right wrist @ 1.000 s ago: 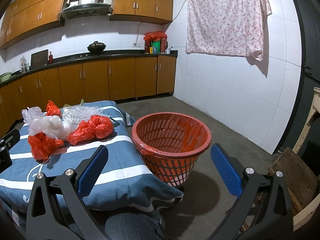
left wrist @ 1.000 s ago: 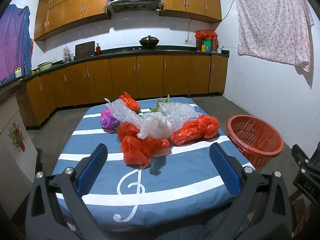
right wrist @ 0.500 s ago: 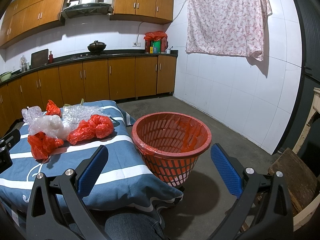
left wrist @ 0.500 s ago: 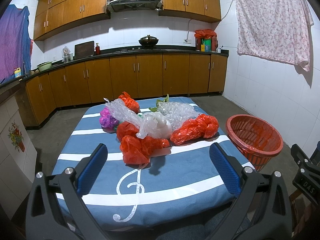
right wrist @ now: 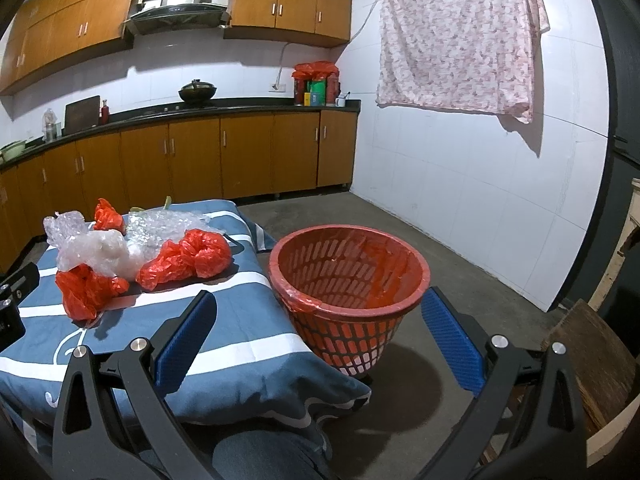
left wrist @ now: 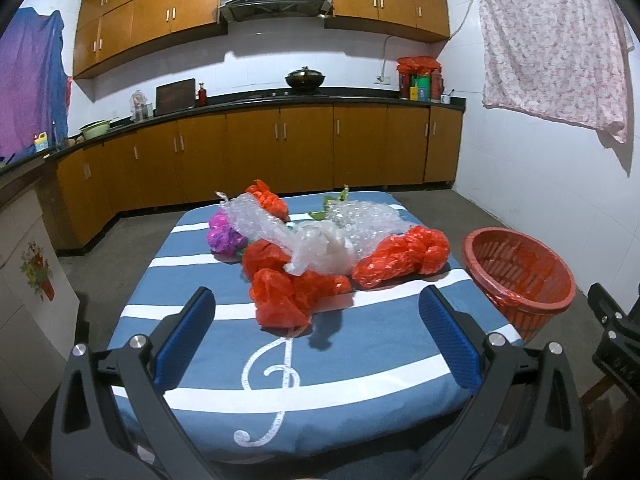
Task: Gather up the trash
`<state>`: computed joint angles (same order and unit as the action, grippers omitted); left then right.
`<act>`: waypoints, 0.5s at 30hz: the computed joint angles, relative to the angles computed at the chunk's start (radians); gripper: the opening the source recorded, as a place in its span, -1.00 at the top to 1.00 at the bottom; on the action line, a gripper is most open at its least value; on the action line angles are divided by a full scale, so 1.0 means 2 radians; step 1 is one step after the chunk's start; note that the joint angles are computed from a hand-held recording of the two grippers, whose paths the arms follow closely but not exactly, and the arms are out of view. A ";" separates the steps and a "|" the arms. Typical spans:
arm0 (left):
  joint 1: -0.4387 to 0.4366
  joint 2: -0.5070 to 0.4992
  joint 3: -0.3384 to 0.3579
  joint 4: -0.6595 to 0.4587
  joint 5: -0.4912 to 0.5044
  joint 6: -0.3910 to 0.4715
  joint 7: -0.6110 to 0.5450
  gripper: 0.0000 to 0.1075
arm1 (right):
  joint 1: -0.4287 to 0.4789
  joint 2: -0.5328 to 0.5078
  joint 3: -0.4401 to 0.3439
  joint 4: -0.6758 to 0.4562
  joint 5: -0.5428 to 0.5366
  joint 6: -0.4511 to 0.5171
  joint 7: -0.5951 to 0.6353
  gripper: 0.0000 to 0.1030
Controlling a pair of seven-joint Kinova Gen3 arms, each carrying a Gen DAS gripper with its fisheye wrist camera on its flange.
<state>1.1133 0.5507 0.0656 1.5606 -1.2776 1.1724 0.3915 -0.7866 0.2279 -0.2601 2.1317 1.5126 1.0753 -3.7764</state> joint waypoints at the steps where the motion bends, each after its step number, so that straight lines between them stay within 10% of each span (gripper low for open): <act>1: -0.002 -0.001 0.002 0.002 0.001 0.004 0.003 -0.85 | 0.002 0.001 0.001 -0.001 0.003 -0.004 0.000 -0.97; 15: -0.063 -0.012 -0.008 0.071 0.020 -0.015 0.062 -0.85 | 0.036 0.049 0.021 -0.064 0.062 -0.091 0.045 -0.97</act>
<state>0.9875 0.5262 0.0505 1.7031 -1.2367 1.1420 0.5152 -0.7150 0.3269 -0.2177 2.0030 1.6356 0.8934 -3.6862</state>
